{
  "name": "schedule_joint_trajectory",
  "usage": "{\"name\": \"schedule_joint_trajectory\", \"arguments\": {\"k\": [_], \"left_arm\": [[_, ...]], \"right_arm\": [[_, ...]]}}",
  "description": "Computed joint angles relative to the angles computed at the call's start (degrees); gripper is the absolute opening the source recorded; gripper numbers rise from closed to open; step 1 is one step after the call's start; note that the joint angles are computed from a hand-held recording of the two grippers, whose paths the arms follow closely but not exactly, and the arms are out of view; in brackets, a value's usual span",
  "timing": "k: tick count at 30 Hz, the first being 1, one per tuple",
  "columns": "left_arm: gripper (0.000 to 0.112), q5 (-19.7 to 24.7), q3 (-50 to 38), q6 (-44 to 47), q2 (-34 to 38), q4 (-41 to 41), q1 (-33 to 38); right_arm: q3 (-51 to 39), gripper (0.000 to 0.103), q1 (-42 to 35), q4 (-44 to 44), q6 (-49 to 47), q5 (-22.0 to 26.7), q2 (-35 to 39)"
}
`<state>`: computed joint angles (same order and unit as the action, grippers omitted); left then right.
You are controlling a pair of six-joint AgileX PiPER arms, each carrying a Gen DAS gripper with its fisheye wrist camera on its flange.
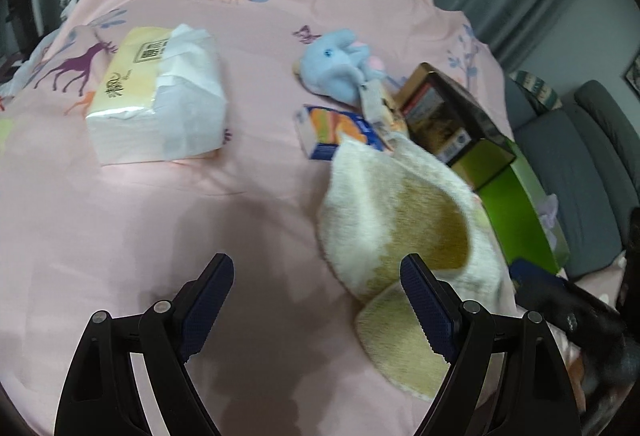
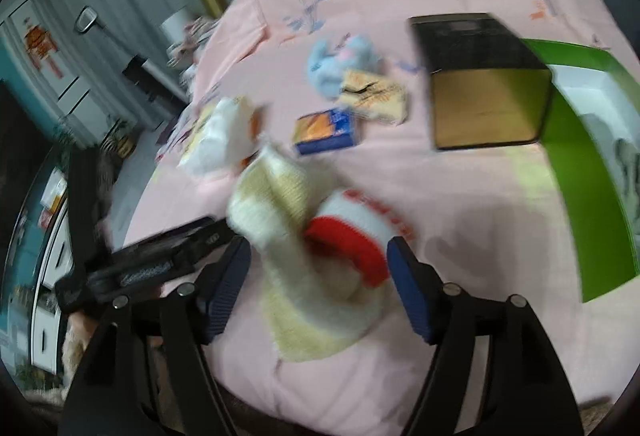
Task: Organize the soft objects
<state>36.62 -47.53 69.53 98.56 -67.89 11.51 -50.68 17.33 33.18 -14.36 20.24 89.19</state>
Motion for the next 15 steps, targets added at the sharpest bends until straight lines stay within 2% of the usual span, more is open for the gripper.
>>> {"name": "schedule_joint_trajectory", "arguments": {"k": [3, 5, 6, 9, 10, 11, 15], "left_arm": [[0.086, 4.25, -0.18, 2.85, -0.06, -1.13, 0.96], [0.086, 4.82, 0.21, 3.86, -0.32, -1.92, 0.47], [0.086, 4.62, 0.34, 4.33, -0.27, -1.99, -0.12], [0.086, 4.3, -0.02, 4.24, 0.8, -1.39, -1.98], [0.086, 4.32, -0.03, 4.16, 1.07, -1.37, -2.36], [0.086, 4.2, -0.3, 3.76, 1.58, -1.24, -2.93], [0.086, 3.51, -0.3, 4.2, 2.25, -1.61, -3.73]], "right_arm": [[-1.89, 0.07, -3.06, 1.45, 0.71, -0.12, 3.85], [-3.64, 0.072, -4.24, 0.3, 2.23, 1.57, 6.56], [-5.83, 0.072, -5.17, 2.69, -0.45, 3.69, 9.54], [-10.76, 0.06, -7.8, 13.97, -11.73, 11.73, 16.83], [-11.57, 0.056, -8.01, 16.4, -13.64, 12.55, 18.08], [-11.58, 0.052, -7.62, 16.54, -13.44, 11.72, 18.03], [-15.01, 0.049, -3.92, 5.98, -3.21, 4.38, 16.18]]}}
